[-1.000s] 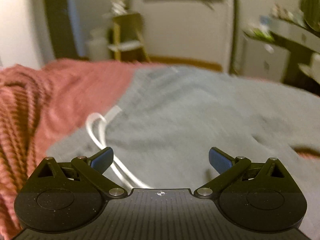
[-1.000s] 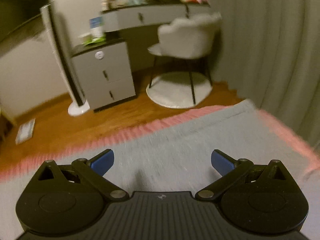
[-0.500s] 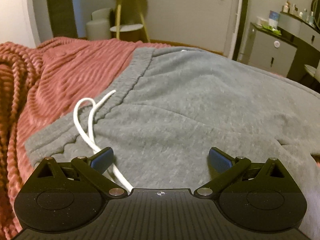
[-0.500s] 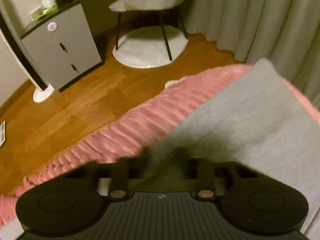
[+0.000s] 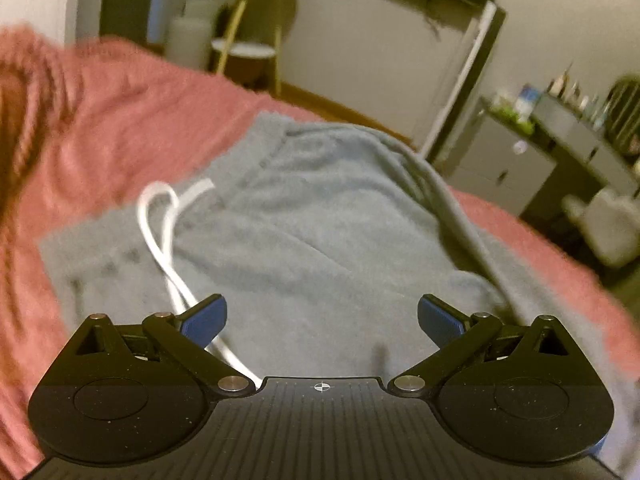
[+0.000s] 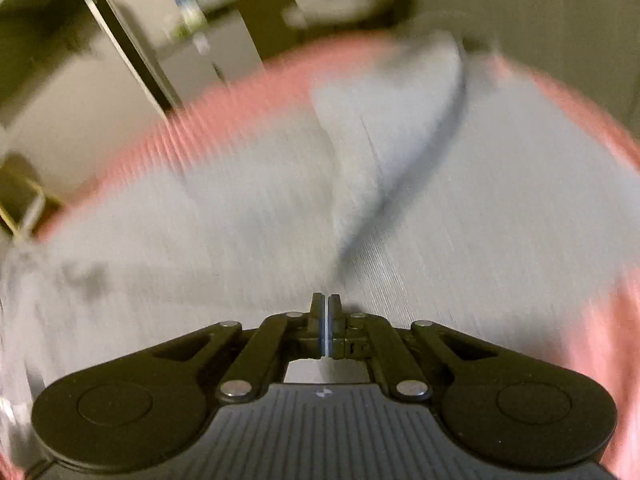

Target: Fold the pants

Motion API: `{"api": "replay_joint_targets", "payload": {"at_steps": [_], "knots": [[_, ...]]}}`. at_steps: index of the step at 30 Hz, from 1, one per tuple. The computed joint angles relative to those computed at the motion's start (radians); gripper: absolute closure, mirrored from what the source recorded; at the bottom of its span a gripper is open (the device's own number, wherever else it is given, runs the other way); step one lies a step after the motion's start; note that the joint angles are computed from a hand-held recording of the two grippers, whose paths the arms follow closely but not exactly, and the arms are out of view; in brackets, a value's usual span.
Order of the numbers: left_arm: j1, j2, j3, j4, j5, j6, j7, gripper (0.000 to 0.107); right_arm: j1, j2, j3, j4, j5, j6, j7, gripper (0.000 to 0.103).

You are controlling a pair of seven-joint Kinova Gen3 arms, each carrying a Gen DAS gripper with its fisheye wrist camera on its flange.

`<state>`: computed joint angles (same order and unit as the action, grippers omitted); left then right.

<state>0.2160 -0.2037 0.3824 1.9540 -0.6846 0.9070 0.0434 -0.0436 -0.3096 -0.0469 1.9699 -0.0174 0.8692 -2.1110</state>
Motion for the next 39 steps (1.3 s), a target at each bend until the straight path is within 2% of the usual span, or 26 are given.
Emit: {"api": "replay_joint_targets", "payload": {"at_steps": [2, 4, 6, 8, 9, 10, 11, 12, 14, 17, 19, 22, 24, 26, 27, 29, 31, 33, 34, 35, 39], "knots": [[0.052, -0.013, -0.088, 0.017, 0.081, -0.081, -0.048, 0.004, -0.011, -0.024, 0.035, 0.047, -0.034, 0.033, 0.018, 0.102], [0.107, -0.010, -0.180, 0.025, 0.163, -0.142, -0.129, 0.004, 0.000, -0.057, 0.022, 0.076, -0.015, 0.009, 0.032, 0.102], [0.161, 0.012, -0.265, 0.005, 0.244, -0.137, -0.197, 0.004, 0.022, -0.073, -0.036, 0.069, 0.053, -0.040, 0.013, 0.094], [0.152, 0.017, -0.287, -0.020, 0.304, -0.129, -0.248, 0.004, 0.070, -0.128, -0.123, 0.100, 0.135, -0.121, -0.026, 0.072], [0.121, 0.017, -0.269, -0.030, 0.309, -0.133, -0.266, 0.004, 0.088, -0.134, -0.147, 0.103, 0.175, -0.162, -0.058, 0.040], [0.074, 0.022, -0.234, -0.043, 0.298, -0.141, -0.283, 0.004, 0.092, -0.143, -0.152, 0.124, 0.216, -0.203, -0.095, 0.014], [0.030, 0.038, -0.188, -0.065, 0.271, -0.134, -0.286, 0.004, 0.109, -0.138, -0.173, 0.137, 0.249, -0.243, -0.133, 0.011], [-0.009, 0.067, -0.148, -0.106, 0.253, -0.111, -0.306, 0.004, 0.130, -0.126, -0.195, 0.151, 0.265, -0.278, -0.155, 0.011], [-0.041, 0.140, -0.116, -0.194, 0.216, -0.070, -0.362, 0.004, 0.143, -0.105, -0.212, 0.174, 0.249, -0.299, -0.171, 0.011], [-0.012, 0.242, -0.152, -0.305, 0.186, -0.050, -0.425, 0.004, 0.115, -0.078, -0.200, 0.216, 0.206, -0.320, -0.240, 0.010], [-0.030, 0.320, -0.166, -0.388, 0.236, -0.055, -0.507, 0.004, 0.149, -0.097, -0.267, 0.253, 0.253, -0.356, -0.277, 0.001], [-0.016, 0.442, -0.215, -0.526, 0.291, -0.010, -0.603, 0.005, 0.153, -0.049, -0.343, 0.220, 0.352, -0.287, -0.262, 0.000], [-0.010, 0.501, -0.238, -0.578, 0.307, -0.012, -0.640, 0.009, 0.163, -0.009, -0.392, 0.174, 0.406, -0.221, -0.271, 0.000], [-0.021, 0.565, -0.248, -0.646, 0.358, 0.024, -0.696, 0.035, 0.144, 0.003, -0.382, 0.170, 0.424, -0.214, -0.283, 0.000], [-0.042, 0.596, -0.240, -0.681, 0.395, 0.044, -0.734, 0.039, 0.142, 0.000, -0.366, 0.175, 0.411, -0.228, -0.280, 0.000], [-0.038, 0.623, -0.267, -0.702, 0.432, 0.049, -0.763, 0.039, 0.119, -0.009, -0.340, 0.197, 0.433, -0.257, -0.321, 0.000], [-0.028, 0.621, -0.294, -0.688, 0.444, 0.007, -0.754, 0.041, 0.106, 0.003, -0.370, 0.203, 0.503, -0.244, -0.401, 0.000], [-0.049, 0.610, -0.300, -0.671, 0.498, -0.035, -0.788, 0.064, 0.078, 0.028, -0.379, 0.178, 0.545, -0.196, -0.432, 0.000], [-0.061, 0.607, -0.304, -0.667, 0.527, -0.042, -0.816, 0.086, 0.069, 0.034, -0.374, 0.160, 0.543, -0.174, -0.423, 0.000], [-0.071, 0.606, -0.305, -0.667, 0.555, -0.035, -0.843, 0.095, 0.078, 0.033, -0.382, 0.150, 0.556, -0.168, -0.431, 0.000], [-0.082, 0.525, -0.332, -0.553, 0.625, -0.120, -0.899, 0.100, 0.245, -0.031, -0.502, 0.124, 0.707, -0.186, -0.498, 0.001]]}}
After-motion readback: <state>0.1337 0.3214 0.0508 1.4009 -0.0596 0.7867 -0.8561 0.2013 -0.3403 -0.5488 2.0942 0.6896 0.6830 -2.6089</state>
